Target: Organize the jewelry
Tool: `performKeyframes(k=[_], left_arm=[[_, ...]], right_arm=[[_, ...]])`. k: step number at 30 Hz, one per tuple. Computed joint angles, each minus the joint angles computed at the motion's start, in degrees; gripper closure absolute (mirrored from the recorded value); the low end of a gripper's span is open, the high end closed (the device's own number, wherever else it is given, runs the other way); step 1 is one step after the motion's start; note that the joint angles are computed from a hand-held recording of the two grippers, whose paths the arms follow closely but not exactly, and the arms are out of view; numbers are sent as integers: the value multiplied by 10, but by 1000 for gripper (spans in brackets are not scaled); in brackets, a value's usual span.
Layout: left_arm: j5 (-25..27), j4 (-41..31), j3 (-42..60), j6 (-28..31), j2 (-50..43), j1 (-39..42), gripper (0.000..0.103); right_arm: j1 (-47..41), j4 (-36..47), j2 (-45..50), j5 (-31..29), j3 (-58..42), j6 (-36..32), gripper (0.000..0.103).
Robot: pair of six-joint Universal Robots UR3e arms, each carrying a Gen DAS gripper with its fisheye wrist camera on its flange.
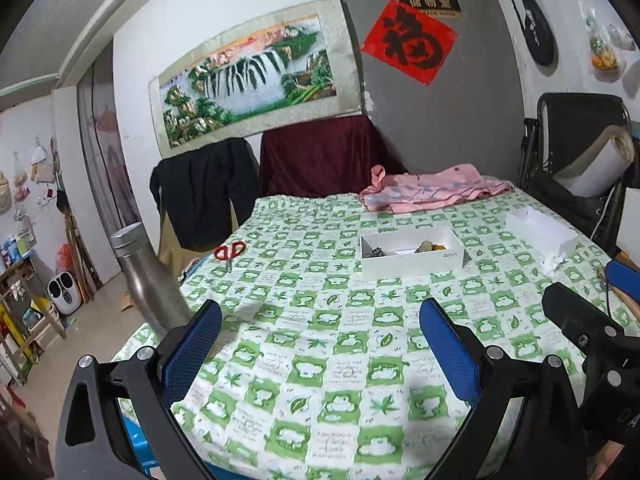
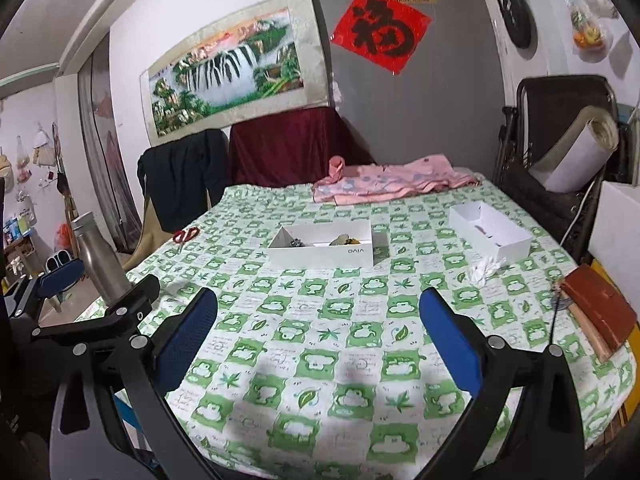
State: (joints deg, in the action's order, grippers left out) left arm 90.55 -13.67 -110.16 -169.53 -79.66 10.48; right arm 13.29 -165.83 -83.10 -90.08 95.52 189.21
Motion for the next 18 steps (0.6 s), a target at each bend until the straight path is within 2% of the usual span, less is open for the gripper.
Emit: performKeyframes(k=[7, 13, 18], left_arm=[[34, -31, 140, -19, -136, -31, 6], [42, -78, 267, -24, -231, -45, 6], [44, -112, 353, -32, -290, -49, 6]], right_arm=[[-20, 59, 98, 15, -136, -13, 7], [-43, 111, 165, 43, -240, -9, 7], [-45, 136, 218, 35, -320, -19, 7]])
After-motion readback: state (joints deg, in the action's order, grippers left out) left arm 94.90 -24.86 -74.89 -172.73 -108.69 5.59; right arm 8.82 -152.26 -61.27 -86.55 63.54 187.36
